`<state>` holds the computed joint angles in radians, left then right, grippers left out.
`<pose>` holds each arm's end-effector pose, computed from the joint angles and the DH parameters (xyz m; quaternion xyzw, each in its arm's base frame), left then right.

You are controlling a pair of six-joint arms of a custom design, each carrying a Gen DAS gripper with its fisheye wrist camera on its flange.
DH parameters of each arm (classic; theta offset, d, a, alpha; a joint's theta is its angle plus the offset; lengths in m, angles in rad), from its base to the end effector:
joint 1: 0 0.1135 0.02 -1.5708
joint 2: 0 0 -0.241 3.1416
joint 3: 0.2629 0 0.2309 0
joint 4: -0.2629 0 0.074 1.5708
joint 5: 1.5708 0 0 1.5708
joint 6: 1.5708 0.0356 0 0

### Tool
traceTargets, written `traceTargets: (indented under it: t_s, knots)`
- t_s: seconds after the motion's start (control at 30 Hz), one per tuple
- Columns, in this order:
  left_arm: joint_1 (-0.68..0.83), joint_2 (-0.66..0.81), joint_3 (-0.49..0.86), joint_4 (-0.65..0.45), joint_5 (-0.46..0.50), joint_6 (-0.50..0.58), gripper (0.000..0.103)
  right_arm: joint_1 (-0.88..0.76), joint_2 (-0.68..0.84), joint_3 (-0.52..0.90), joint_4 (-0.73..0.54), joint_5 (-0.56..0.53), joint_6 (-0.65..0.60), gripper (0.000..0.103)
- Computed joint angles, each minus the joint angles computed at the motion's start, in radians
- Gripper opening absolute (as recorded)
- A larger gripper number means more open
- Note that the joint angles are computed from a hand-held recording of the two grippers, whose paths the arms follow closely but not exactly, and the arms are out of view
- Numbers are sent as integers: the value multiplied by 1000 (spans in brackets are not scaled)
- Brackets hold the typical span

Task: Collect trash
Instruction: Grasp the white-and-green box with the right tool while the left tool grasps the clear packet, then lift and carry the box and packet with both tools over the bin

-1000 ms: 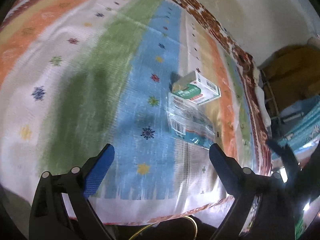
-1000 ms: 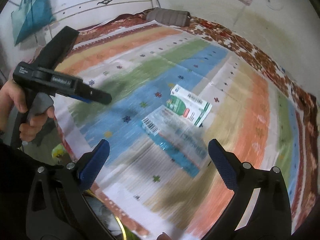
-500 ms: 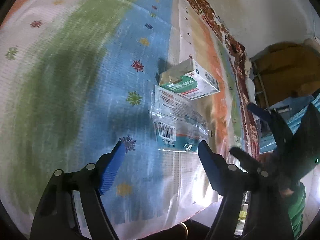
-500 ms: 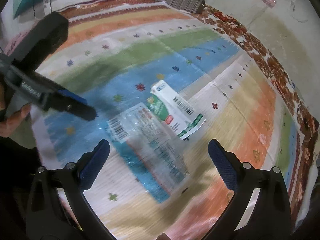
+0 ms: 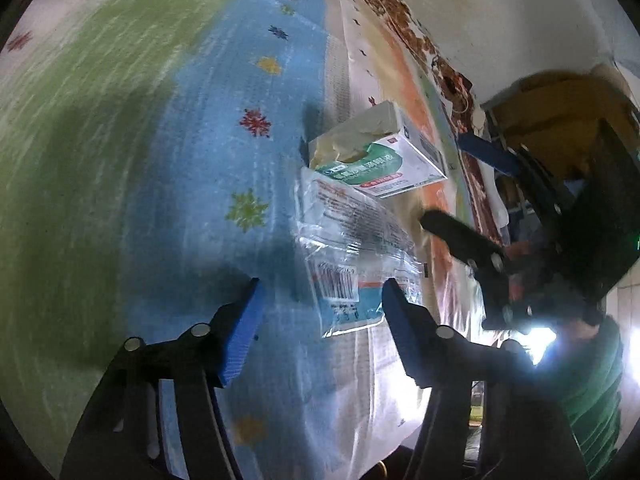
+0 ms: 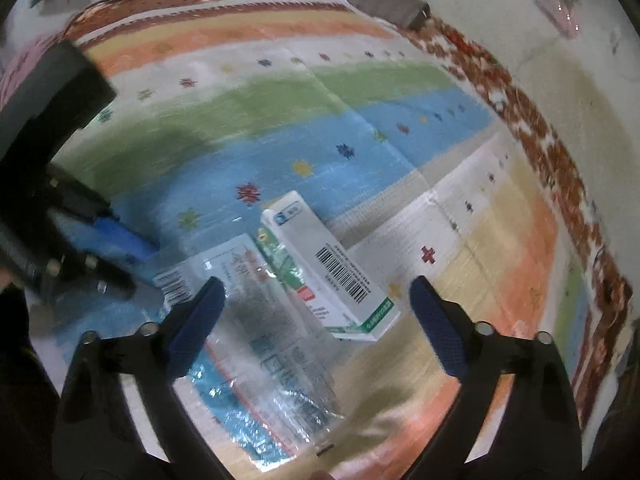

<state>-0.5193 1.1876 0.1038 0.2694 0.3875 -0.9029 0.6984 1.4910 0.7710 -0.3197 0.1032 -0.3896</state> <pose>0.1328 -0.0914 0.0903 -0.1040 0.9088 -0.3721 0.1577 0.2041 0.1666 0.1575 -0.4872 0.8316 -0.0089 0.2666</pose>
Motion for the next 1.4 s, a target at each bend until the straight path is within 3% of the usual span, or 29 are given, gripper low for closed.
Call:
traceTargets:
  t_s: [0.07,0.13,0.2,0.23,0.27,0.3,0.4,0.57,0.67,0.8,1.07,1.2,1.4]
  knots:
    - [-12,47,18,29,6,0,37,-13,29,7,24,-12,-17,86]
    - [-46,83,40,24,-27,12,33,-28,72,22,35,-25,-32,81]
    - [-65,107,49,45,-41,11,28,-41,115,38,39,-32,-46,68]
    - [-78,117,61,33,-58,7,24,-46,130,43,40,-38,-37,67]
    - [-93,125,77,11,-77,5,11,-51,139,46,36,-46,-33,64]
    - [-104,137,93,-7,-92,6,1,-49,145,43,37,-46,-36,55]
    - [-133,147,122,-42,-137,11,0,-54,150,16,58,-63,-55,38]
    - [-132,129,159,-115,-147,34,0,-56,109,-58,122,-49,-41,34]
    - [-114,111,176,-164,-143,65,0,-67,82,-74,140,-9,13,27]
    - [-85,57,208,-277,-141,92,0,-88,0,-107,138,-16,87,26]
    - [-162,-122,356,-599,-227,49,0,-57,-243,-178,-11,16,313,25]
    - [-288,-193,443,-746,-325,-27,0,14,-411,-221,-145,74,434,24]
    - [-463,-252,527,-876,-440,-142,0,92,-683,-251,-391,102,630,24]
